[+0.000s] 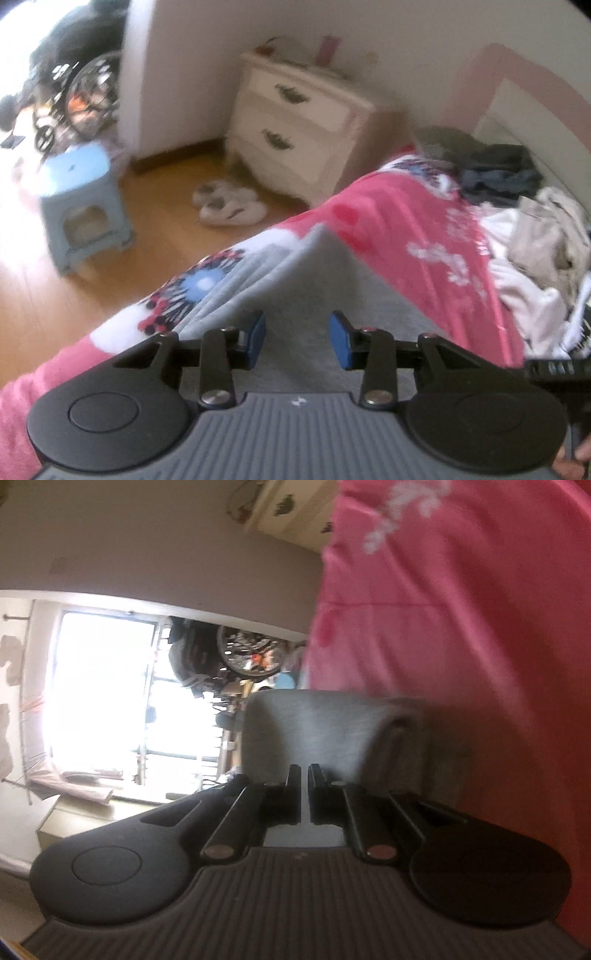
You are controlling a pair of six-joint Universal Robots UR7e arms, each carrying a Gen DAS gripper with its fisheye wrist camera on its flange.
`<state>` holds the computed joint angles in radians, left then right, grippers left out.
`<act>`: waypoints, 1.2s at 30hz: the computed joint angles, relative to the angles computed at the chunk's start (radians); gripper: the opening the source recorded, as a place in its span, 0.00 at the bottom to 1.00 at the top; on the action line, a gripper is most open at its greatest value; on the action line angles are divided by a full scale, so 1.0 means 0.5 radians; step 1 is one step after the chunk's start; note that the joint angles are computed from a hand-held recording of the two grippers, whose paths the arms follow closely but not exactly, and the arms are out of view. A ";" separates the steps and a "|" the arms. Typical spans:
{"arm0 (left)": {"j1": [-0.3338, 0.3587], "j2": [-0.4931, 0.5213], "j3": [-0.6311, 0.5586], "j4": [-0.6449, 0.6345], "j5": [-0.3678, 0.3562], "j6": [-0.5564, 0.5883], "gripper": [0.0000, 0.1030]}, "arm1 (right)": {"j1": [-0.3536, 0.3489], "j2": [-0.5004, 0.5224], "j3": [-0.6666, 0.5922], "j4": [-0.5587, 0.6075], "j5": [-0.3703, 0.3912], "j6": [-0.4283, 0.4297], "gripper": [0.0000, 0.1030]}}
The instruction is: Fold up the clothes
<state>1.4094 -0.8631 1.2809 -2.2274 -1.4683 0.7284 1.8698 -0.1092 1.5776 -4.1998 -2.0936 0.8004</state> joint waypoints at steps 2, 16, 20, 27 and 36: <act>0.014 0.045 -0.047 0.017 0.060 -0.067 0.22 | -0.027 0.031 0.020 -0.077 0.036 0.019 0.00; -0.044 0.004 0.058 -0.027 -0.184 0.217 0.36 | 0.007 0.012 0.059 -0.243 0.126 -0.273 0.04; -0.035 0.087 0.025 -0.057 -0.154 0.203 0.34 | -0.019 0.027 0.070 -0.219 0.047 -0.252 0.02; -0.016 0.142 -0.084 0.039 -0.208 0.157 0.34 | -0.031 0.043 0.098 -0.296 0.083 -0.263 0.03; -0.028 0.220 -0.165 0.004 -0.182 0.069 0.35 | -0.062 0.019 0.097 -0.274 0.063 -0.161 0.00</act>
<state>1.3954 -0.7533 1.1986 -2.2255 -1.5594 0.7627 1.8388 -0.0995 1.6264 -4.3366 -2.0621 0.7200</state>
